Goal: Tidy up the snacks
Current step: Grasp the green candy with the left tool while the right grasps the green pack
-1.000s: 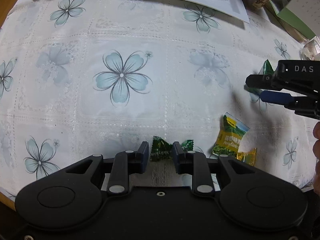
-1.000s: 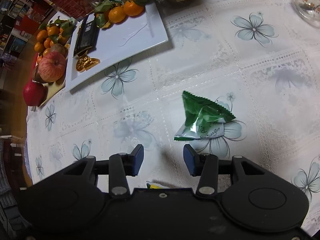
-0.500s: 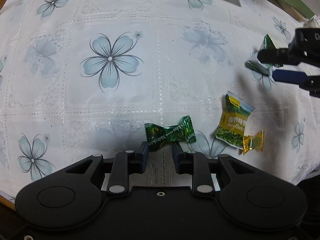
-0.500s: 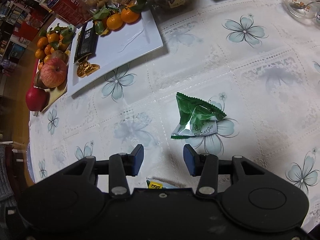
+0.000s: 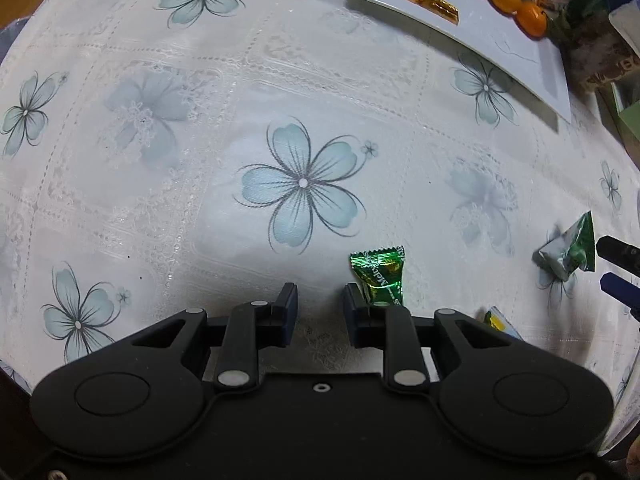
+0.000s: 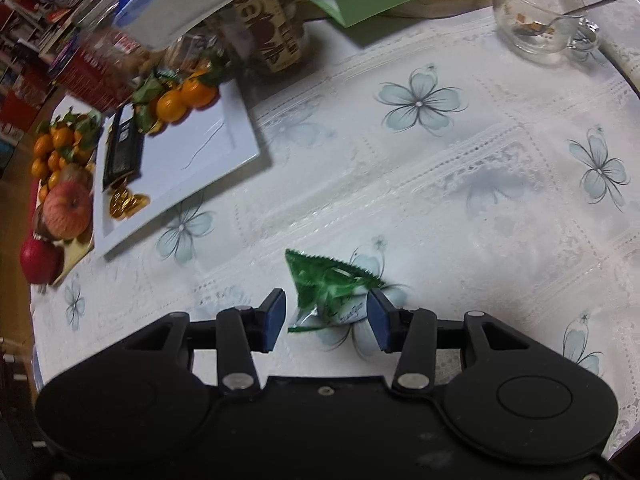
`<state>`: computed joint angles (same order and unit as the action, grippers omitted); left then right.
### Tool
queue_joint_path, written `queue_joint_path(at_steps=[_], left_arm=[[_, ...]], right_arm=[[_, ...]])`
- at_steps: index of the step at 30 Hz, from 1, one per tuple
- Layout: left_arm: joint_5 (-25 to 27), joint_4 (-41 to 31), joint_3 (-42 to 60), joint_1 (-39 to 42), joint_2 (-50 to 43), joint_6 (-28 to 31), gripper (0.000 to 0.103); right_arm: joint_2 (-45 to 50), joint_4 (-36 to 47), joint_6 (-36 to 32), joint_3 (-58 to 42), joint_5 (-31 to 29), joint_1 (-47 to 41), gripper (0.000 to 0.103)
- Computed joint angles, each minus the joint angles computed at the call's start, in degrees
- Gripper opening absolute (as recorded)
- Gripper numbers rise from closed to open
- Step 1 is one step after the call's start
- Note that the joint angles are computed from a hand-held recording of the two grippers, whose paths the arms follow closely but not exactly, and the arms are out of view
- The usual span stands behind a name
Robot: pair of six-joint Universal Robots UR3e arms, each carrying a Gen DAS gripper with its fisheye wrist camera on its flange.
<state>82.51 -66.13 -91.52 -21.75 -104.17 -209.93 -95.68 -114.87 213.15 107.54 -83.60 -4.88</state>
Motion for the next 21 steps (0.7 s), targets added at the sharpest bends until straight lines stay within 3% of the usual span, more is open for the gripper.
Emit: queue_joint_path(at_steps=[5,7,21], left_arm=[[-0.4,0.5,-1.0,0.3,0.9,0.3,0.033],[-1.2,1.0,-1.7,-0.4,1.6,0.5,0.033],[-3.4,5.0,-1.3,-2.5,-1.0,0.8,0.033]], right_arm=[[0.8,-3.9,3.6,3.9,1.3,-3.7,0.049],[1.5,-4.7,3.3,5.0,3.4,-4.7,0.054],[8.9,-6.7,1.1,0.4,-0.1,4.1,0.054]])
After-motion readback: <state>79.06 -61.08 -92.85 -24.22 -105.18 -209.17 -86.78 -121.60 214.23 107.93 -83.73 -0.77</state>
